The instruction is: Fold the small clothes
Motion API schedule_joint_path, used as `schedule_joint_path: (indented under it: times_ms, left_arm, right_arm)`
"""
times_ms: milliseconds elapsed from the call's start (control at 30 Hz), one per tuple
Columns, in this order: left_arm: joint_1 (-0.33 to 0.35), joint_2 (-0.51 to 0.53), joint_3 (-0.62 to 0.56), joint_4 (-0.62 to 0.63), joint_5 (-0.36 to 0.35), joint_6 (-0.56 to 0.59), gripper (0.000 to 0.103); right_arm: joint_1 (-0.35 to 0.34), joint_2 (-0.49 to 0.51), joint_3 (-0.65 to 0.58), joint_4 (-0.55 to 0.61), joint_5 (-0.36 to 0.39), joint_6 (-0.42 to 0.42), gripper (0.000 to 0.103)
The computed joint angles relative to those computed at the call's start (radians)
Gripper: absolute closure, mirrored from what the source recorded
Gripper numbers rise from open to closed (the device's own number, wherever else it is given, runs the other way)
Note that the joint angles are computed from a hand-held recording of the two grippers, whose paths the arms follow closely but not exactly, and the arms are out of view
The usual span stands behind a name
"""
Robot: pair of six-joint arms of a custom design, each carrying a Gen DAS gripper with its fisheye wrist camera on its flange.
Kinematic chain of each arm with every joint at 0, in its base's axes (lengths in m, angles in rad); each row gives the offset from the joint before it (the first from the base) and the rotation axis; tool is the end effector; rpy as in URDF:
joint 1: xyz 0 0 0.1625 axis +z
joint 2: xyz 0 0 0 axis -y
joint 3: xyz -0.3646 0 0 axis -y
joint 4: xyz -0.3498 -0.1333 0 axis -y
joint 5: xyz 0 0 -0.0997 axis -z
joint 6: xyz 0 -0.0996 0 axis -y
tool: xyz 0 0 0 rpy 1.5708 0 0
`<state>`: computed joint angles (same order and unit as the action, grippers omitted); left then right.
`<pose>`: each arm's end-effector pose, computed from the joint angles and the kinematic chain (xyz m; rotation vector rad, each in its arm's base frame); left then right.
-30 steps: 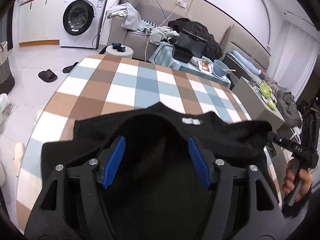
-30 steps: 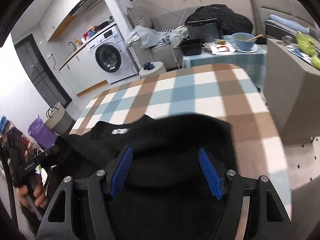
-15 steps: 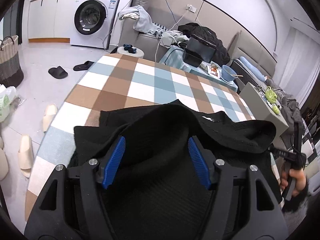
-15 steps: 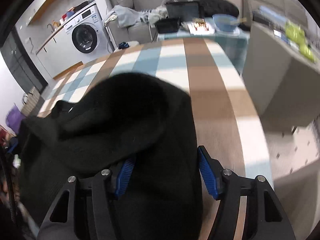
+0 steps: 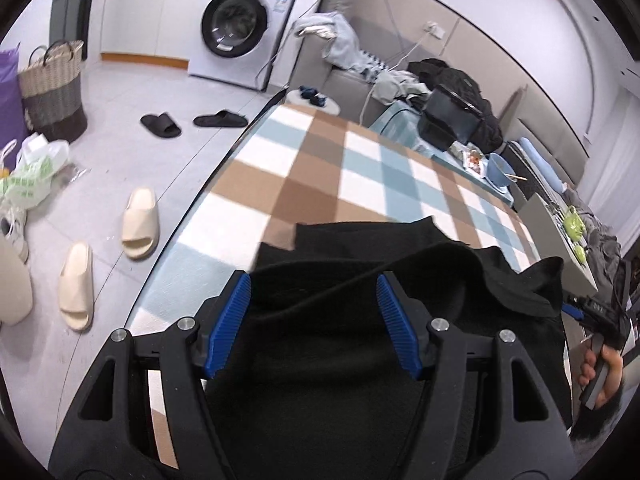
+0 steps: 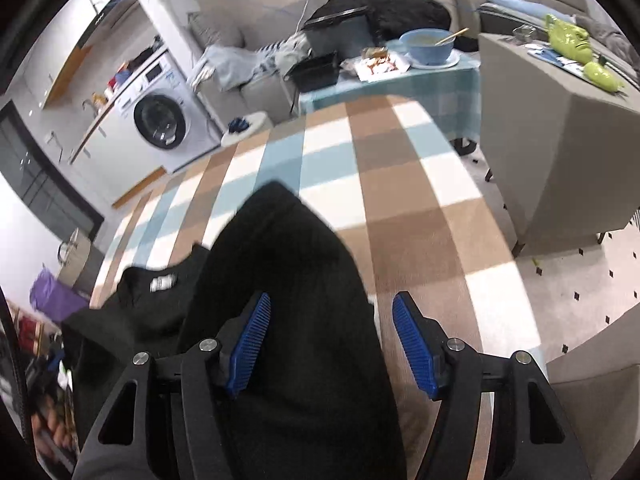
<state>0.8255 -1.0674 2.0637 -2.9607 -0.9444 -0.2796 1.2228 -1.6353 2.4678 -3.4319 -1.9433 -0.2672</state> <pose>-0.1908 -0.4894 0.1519 0.4446 2.6158 -0.8806 -0.0257 -0.3554 0.3052 -0.3333 -2.2595 1.0934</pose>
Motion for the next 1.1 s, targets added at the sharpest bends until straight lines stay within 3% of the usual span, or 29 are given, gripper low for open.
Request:
schedule_joint_path:
  times_ms: [67,300,533,567,600,667,733,933,1033,1067,1100]
  left_arm:
    - [0.01,-0.013,0.009,0.002,0.012,-0.018,0.04]
    - [0.049,-0.071,0.04,0.015,-0.043,-0.023,0.039]
    - [0.071,-0.031,-0.022,0.155,-0.099,-0.017,0.039]
    - [0.079,-0.03,-0.013,0.111,-0.129,-0.008,0.046]
    - [0.081,-0.028,-0.004,0.069,-0.148,0.0,0.067]
    - [0.074,-0.018,0.0,0.019,-0.141,0.026,0.091]
    - [0.05,0.001,-0.005,-0.037,-0.11,0.063,0.099]
    - [0.014,0.068,-0.096,-0.141,-0.093,0.165,0.099]
    - [0.034,0.129,-0.19,-0.12,-0.07,0.141,0.098]
    - [0.042,0.141,-0.22,-0.083,-0.052,0.115,0.09]
    - [0.054,0.159,-0.264,-0.003,-0.012,0.058,0.07]
  right_arm:
    - [-0.006,0.005,0.006,0.002,-0.003,0.004,0.037]
    - [-0.03,0.01,0.014,0.004,0.034,0.016,0.037]
    - [-0.02,0.007,0.015,0.018,0.038,0.023,0.037]
    - [-0.022,0.004,0.016,0.023,0.04,0.022,0.037]
    - [-0.021,0.006,0.015,0.026,0.036,0.02,0.037]
    - [-0.023,0.009,0.016,0.018,0.032,0.023,0.037]
    - [-0.032,0.009,0.016,0.023,0.043,0.034,0.037]
    - [-0.027,0.022,0.009,0.014,0.04,0.029,0.037]
    - [-0.033,0.017,0.006,0.021,0.045,0.042,0.037]
    - [-0.032,0.018,0.004,0.019,0.041,0.042,0.037]
    - [-0.032,0.018,0.005,0.012,0.037,0.041,0.037]
